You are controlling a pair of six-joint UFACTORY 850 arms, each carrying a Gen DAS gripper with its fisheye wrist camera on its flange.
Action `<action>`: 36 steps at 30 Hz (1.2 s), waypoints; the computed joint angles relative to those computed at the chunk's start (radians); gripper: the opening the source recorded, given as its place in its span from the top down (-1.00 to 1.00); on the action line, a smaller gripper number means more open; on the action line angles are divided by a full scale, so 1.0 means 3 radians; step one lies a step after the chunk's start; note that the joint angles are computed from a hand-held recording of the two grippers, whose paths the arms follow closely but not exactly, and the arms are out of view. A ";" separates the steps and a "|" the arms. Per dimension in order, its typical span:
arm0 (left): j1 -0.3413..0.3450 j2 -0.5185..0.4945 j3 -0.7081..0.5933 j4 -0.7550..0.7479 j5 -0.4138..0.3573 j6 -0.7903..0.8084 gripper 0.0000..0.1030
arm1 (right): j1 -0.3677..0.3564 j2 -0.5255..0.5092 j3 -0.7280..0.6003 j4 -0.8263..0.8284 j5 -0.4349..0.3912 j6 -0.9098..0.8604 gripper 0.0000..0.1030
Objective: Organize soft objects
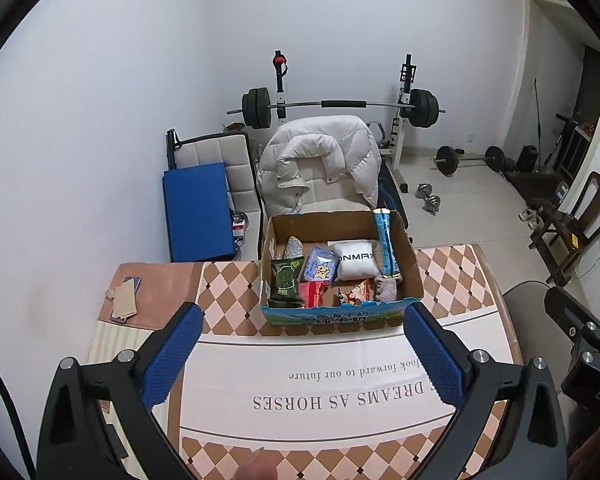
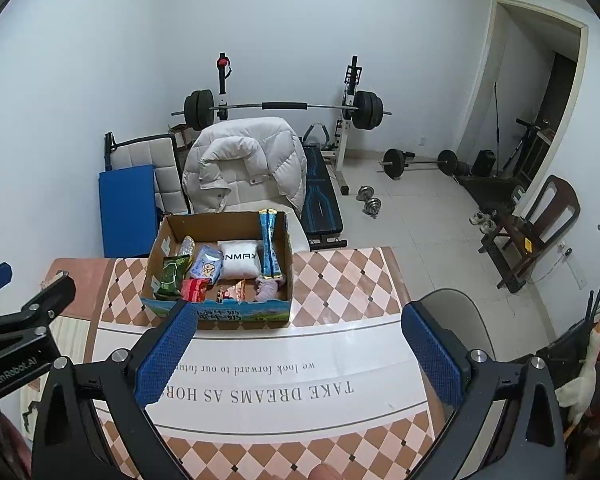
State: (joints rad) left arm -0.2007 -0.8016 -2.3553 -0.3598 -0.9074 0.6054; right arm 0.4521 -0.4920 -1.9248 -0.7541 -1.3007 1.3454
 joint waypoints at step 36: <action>0.0000 0.0091 0.0076 0.0052 0.0033 -0.0186 -0.99 | 0.0028 -0.0015 -0.0065 -0.0201 -0.0090 -0.0028 -1.00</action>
State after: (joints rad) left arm -0.2007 -0.7744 -2.3325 -0.3442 -0.8976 0.5497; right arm 0.4603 -0.4966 -1.9442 -0.8144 -1.3279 1.3371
